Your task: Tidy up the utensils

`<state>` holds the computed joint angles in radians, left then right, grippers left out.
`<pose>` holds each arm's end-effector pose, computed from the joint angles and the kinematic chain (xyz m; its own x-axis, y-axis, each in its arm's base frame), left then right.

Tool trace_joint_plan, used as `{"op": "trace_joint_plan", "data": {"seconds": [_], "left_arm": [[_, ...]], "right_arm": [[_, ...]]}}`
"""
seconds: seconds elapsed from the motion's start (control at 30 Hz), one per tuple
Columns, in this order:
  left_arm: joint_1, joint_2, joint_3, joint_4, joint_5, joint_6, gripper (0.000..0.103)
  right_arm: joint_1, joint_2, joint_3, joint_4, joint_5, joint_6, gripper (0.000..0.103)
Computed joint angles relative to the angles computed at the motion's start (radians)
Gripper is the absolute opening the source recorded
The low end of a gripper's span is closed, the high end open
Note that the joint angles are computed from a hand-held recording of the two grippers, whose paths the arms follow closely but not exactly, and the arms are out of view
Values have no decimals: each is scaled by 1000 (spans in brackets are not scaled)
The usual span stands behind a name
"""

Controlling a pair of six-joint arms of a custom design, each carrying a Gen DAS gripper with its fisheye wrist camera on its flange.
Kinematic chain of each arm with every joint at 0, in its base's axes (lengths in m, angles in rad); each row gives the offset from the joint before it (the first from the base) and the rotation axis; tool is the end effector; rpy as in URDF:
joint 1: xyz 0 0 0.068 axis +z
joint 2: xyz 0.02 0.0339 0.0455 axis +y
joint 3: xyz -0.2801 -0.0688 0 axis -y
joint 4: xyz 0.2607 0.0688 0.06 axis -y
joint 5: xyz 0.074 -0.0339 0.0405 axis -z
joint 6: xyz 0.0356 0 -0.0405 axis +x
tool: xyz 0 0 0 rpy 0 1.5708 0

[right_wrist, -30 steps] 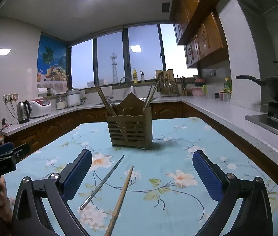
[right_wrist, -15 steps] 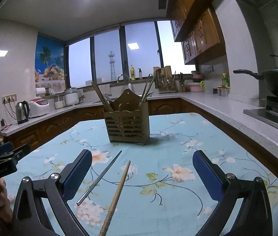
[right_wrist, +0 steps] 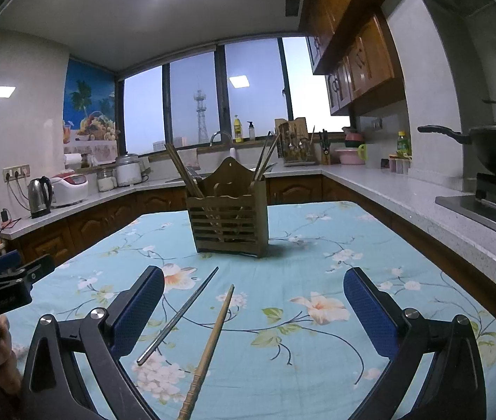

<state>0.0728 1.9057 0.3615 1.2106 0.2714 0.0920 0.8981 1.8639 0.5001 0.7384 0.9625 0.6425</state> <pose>0.2812 0.0109 0.0836 -0.3084 0.0663 -0.9489 0.2118 0.9773 -0.0006 0.2034 0.2084 0.0836 -0.3115 0.1586 -0.9369 0.1926 0.9760 0.1012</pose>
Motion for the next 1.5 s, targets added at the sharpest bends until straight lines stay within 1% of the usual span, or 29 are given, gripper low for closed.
{"op": "trace_joint_plan", "data": {"seconds": [0.2, 0.57, 0.8, 1.1, 1.5], "left_arm": [[2, -5, 1, -9, 2, 0, 103], [-5, 18, -6, 38, -13, 6, 103], [-5, 7, -4, 12, -1, 19, 103], [-12, 2, -28, 55, -15, 25, 103], [-18, -11, -36, 59, -14, 30, 103]], "right_arm": [[-3, 4, 1, 8, -3, -7, 103], [-7, 6, 5, 6, -10, -7, 103], [-4, 7, 5, 9, -6, -9, 103], [-4, 9, 6, 10, -6, -9, 103], [-2, 10, 8, 6, -5, -5, 103]]}}
